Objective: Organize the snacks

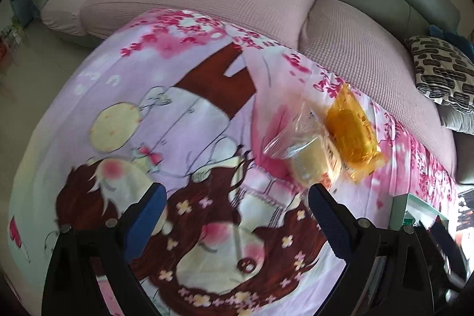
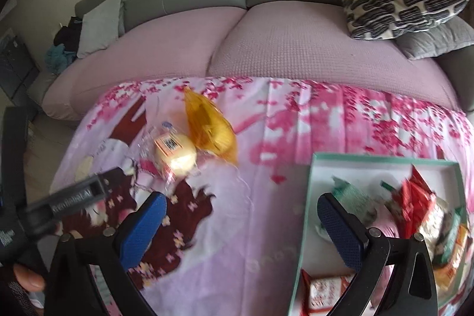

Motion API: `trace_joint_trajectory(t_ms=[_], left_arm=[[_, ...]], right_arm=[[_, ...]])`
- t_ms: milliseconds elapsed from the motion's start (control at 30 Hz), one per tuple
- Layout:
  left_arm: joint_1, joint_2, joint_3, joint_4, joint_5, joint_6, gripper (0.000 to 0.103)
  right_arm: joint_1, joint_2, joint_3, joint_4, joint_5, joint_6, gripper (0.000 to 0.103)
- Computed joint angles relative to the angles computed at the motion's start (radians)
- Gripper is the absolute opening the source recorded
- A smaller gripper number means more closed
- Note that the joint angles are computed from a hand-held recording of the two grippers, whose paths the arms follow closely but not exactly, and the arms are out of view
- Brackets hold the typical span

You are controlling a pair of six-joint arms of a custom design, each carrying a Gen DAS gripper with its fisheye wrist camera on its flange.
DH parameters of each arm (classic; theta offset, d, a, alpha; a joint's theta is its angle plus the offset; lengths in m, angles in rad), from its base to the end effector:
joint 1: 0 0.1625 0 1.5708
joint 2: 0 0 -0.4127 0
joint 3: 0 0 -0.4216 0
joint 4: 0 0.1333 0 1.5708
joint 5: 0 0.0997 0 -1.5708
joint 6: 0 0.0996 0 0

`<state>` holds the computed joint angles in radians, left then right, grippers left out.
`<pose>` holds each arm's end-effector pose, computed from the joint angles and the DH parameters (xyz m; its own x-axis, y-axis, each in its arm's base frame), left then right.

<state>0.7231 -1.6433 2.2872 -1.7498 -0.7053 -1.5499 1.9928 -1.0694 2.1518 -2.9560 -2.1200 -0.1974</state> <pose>-0.1371 -0.4000 0.2186 -0.6737 -0.5765 -0.4625 -0.1590 0.7241 -0.6711 0.2858 -0.4380 0.1007 -0.7488 -0.3741 0.5471 -0.5485 0.8132 -0.1947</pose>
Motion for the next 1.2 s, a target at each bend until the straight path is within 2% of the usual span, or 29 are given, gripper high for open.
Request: trace_joint_trajectory(t_ms=[100,200,233,267,367,567,800,867,900,967,1200], left_arm=[[0.036,-0.002,-0.002,-0.071,-0.004,0.033,0.097],[0.079,-0.012,0.016,-0.242,-0.034,0.118,0.097],[0.094,-0.002,0.013,-0.282,-0.046,0.146,0.096],[0.102,0.008,0.007,-0.302,-0.049,0.161,0.093],[0.129,0.043,-0.023,-0.276,-0.043,0.138,0.093],[0.178,0.027,0.029,-0.498,-0.095,0.224,0.092],[0.183,0.078,0.019,-0.602,-0.119,0.313,0.092],[0.182,0.104,0.005,-0.603,-0.117,0.329,0.085],[0.184,0.113,0.000,-0.607,-0.123,0.336,0.082],[0.190,0.130,-0.005,-0.625,-0.141,0.352,0.069],[0.186,0.160,0.000,-0.658,-0.148,0.359,0.058]], right_arm=[[-0.011,0.048,-0.067,0.024,0.035,-0.014,0.103],[-0.021,0.102,-0.129,0.035,0.041,-0.024,0.100],[-0.022,0.122,-0.149,0.041,0.037,-0.032,0.096],[-0.021,0.141,-0.165,0.041,0.033,-0.044,0.095],[-0.024,0.189,-0.203,0.038,0.023,-0.075,0.088],[-0.050,0.235,-0.250,0.074,0.047,-0.084,0.083],[-0.060,0.288,-0.286,0.092,0.044,-0.098,0.069],[-0.066,0.291,-0.286,0.099,0.062,-0.093,0.054],[-0.068,0.292,-0.285,0.097,0.068,-0.093,0.052],[-0.067,0.294,-0.280,0.082,0.058,-0.099,0.047],[-0.076,0.270,-0.248,0.056,0.048,-0.100,0.043]])
